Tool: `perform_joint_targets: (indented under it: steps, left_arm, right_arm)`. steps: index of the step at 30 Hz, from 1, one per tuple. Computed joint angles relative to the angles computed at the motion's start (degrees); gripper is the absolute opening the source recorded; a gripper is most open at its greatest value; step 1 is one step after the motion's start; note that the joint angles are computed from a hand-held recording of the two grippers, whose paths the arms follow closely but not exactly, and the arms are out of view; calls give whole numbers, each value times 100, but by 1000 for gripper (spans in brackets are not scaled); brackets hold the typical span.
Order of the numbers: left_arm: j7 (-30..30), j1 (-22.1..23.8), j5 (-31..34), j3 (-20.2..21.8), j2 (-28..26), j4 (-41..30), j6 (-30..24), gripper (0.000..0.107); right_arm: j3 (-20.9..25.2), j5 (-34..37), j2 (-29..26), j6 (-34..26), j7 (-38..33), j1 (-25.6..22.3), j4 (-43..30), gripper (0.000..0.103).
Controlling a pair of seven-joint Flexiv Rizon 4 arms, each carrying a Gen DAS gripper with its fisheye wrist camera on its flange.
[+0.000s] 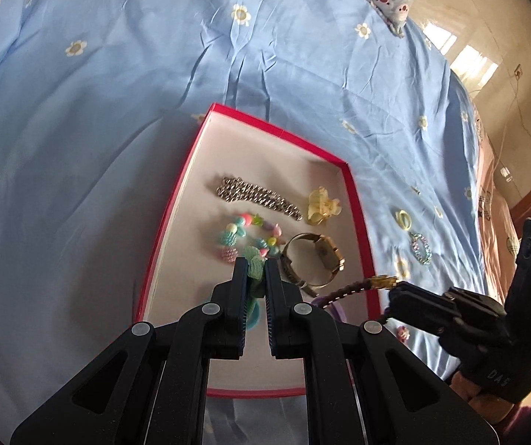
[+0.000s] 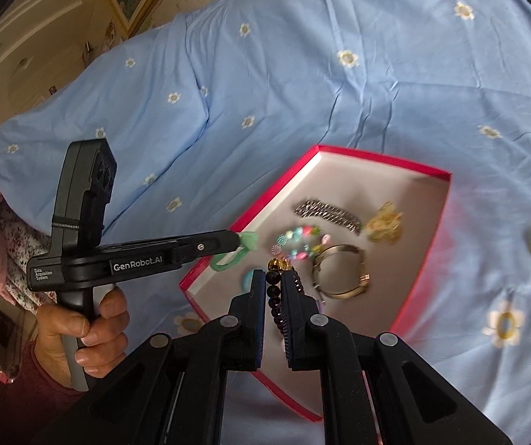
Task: Organize jewelry
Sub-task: 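Lower the clip and bracelet into the red box and open both tools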
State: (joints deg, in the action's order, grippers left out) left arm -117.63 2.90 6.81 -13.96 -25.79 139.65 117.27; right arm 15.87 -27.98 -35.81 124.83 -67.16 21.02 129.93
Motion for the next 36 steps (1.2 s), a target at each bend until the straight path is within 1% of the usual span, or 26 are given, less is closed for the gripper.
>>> perform_joint_targets:
  steps: [2, 6, 11, 12, 15, 18, 21, 23, 24, 25, 29, 33, 34, 36]
  left_arm:
    - [2, 64, 22, -36, -98, -41, -56, 7]
    - [182, -234, -263, 231, -202, -101, -268, 8]
    - [358, -455, -515, 380, -313, -144, -341, 9]
    - [410, -524, -571, 424, -316, -159, -376, 10]
    - [607, -943, -884, 719, -307, -210, -517, 10]
    - [743, -1128, -1070, 831, -301, -214, -568, 14]
    - [816, -1172, -1170, 829, -302, -197, -587, 17]
    - [871, -1242, -1243, 870, -279, -193, -607, 20]
    - [893, -1285, -1282, 895, -263, -188, -610, 25]
    - [913, -1338, -1320, 925, -246, -177, -591, 28]
    - [955, -1392, -1392, 920, -184, -150, -552, 30]
    - [934, -1469, -1461, 934, -90, -75, -466, 36]
    - [929, -1491, -1479, 942, -65, -59, -455, 37]
    - [918, -1609, -1564, 1008, -11, -18, -417, 41]
  right_arm:
    - [-12, -27, -117, -121, 41, 16, -99, 7]
    - [-45, 9, -291, -364, 118, -1, -233, 7]
    - [-162, 256, -369, -501, 12, 120, -308, 7]
    - [-177, 303, -366, -523, -12, 145, -312, 8]
    - [-279, 500, -381, -598, -129, 300, -360, 8]
    - [-226, 534, -406, -660, -164, 264, -383, 8]
    - [-162, 526, -426, -724, -169, 198, -408, 8]
    - [-99, 483, -448, -785, -142, 124, -441, 11]
    - [-12, 404, -473, -801, -108, 18, -452, 13]
    - [24, 379, -476, -794, -87, -27, -446, 13]
    - [33, 374, -439, -697, -71, -46, -384, 13]
    - [52, 349, -366, -561, -33, -100, -283, 14]
    - [57, 340, -350, -526, -19, -116, -259, 15]
    - [49, 354, -298, -420, 3, -139, -179, 21]
